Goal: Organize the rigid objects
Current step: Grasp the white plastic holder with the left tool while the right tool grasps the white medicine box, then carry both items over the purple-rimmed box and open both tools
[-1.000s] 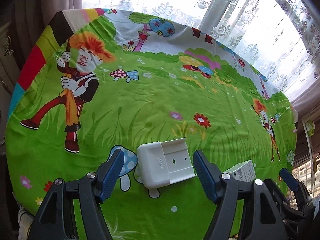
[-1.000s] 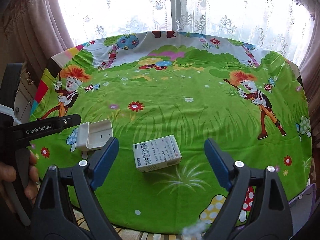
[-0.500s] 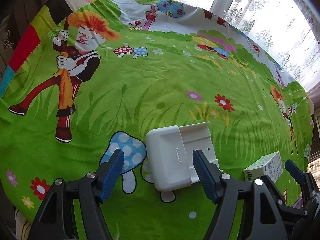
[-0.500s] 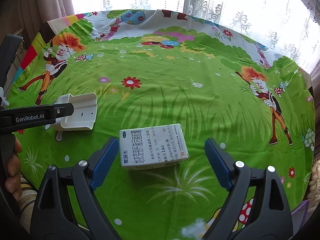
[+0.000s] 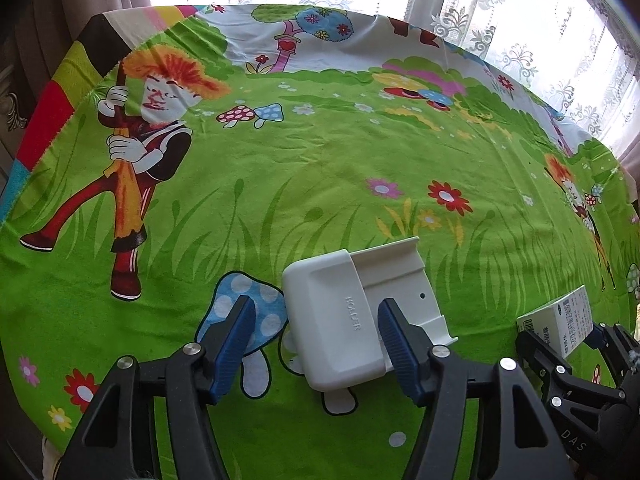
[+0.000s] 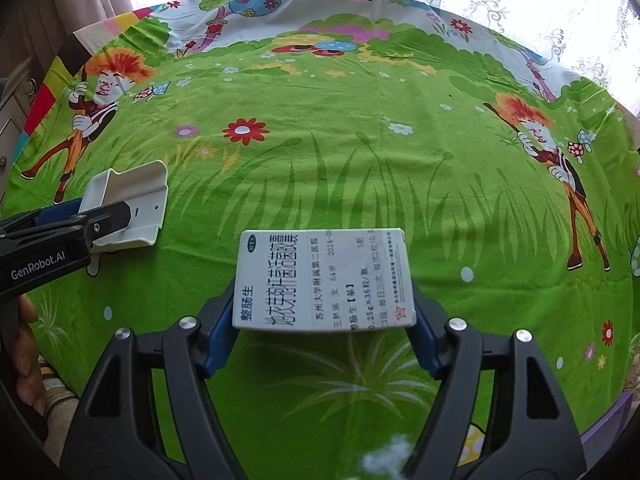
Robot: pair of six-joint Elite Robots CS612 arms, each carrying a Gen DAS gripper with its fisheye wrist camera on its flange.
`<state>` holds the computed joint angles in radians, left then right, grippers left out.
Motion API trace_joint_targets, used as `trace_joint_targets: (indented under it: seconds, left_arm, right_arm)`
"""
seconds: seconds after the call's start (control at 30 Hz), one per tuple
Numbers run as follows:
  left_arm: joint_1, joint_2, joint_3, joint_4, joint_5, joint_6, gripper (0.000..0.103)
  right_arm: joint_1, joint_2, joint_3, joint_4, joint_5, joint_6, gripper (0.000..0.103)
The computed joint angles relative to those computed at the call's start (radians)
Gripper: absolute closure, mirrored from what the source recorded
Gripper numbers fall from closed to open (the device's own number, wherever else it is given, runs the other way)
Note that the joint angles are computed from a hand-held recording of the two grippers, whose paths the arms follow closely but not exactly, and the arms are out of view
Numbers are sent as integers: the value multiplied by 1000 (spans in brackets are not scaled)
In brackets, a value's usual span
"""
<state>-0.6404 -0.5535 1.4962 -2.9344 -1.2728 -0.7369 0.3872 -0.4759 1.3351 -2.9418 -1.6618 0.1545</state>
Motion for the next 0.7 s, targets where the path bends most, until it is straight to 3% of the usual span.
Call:
trace_joint_targets:
  seconds: [0.1, 0.17, 0.4, 0.7]
  left_arm:
    - [0, -1, 4, -9, 2, 0, 63]
    - [0, -1, 6, -18, -2, 6, 66]
    - [1, -2, 13, -51, -19, 9, 66]
    - [-11, -15, 33, -93, 12, 26, 66]
  right_arm:
    - [1, 0, 1, -7, -5, -2, 30]
    - [3, 0, 2, -13, -10, -8, 31]
    - [9, -5, 16, -56, -34, -16, 31]
    - [14, -17, 43, -108, -77, 0, 31]
